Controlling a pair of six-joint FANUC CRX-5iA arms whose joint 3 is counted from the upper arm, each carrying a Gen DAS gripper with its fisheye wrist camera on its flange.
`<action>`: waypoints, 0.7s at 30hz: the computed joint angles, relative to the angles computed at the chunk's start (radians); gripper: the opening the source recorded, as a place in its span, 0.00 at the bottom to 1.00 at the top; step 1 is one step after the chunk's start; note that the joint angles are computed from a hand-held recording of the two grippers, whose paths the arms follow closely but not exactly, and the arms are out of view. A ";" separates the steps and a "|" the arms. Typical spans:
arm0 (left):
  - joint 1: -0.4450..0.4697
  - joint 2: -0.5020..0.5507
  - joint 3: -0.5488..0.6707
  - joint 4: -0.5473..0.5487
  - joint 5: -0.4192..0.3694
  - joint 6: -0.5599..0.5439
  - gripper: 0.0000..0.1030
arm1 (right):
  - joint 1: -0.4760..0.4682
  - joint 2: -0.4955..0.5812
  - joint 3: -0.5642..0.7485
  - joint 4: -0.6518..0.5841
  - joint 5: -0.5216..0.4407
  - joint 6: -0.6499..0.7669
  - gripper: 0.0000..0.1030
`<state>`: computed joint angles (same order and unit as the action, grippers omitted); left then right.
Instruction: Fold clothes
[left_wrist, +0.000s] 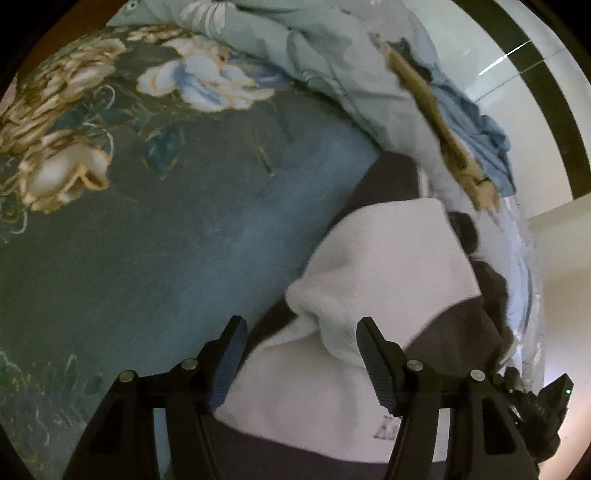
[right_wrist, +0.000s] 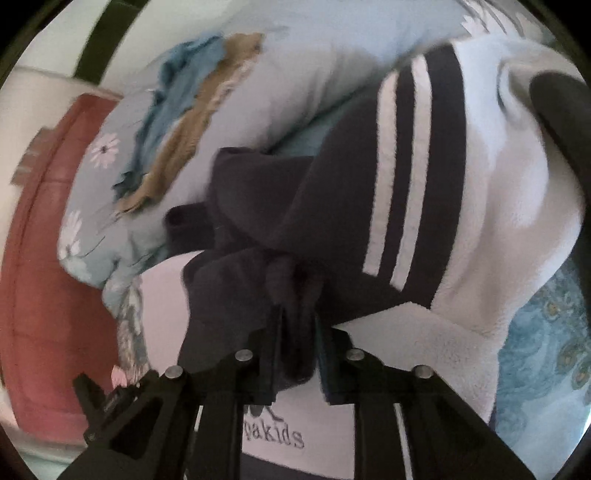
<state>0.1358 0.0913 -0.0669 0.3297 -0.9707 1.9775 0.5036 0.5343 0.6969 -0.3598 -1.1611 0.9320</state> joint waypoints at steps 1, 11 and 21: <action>-0.004 -0.014 -0.002 -0.015 0.000 0.018 0.64 | -0.001 -0.019 -0.016 0.009 -0.004 0.031 0.25; -0.006 -0.121 -0.088 -0.032 -0.013 0.124 0.64 | -0.093 -0.375 -0.497 0.276 0.166 -0.197 0.63; -0.021 -0.171 -0.148 0.014 -0.010 0.171 0.64 | -0.189 -0.451 -0.711 0.163 0.407 -0.398 0.74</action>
<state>0.1143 -0.0793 -0.2152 0.3434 -0.9807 2.1487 0.3150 0.0832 -0.0137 -0.1970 -0.7544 0.5337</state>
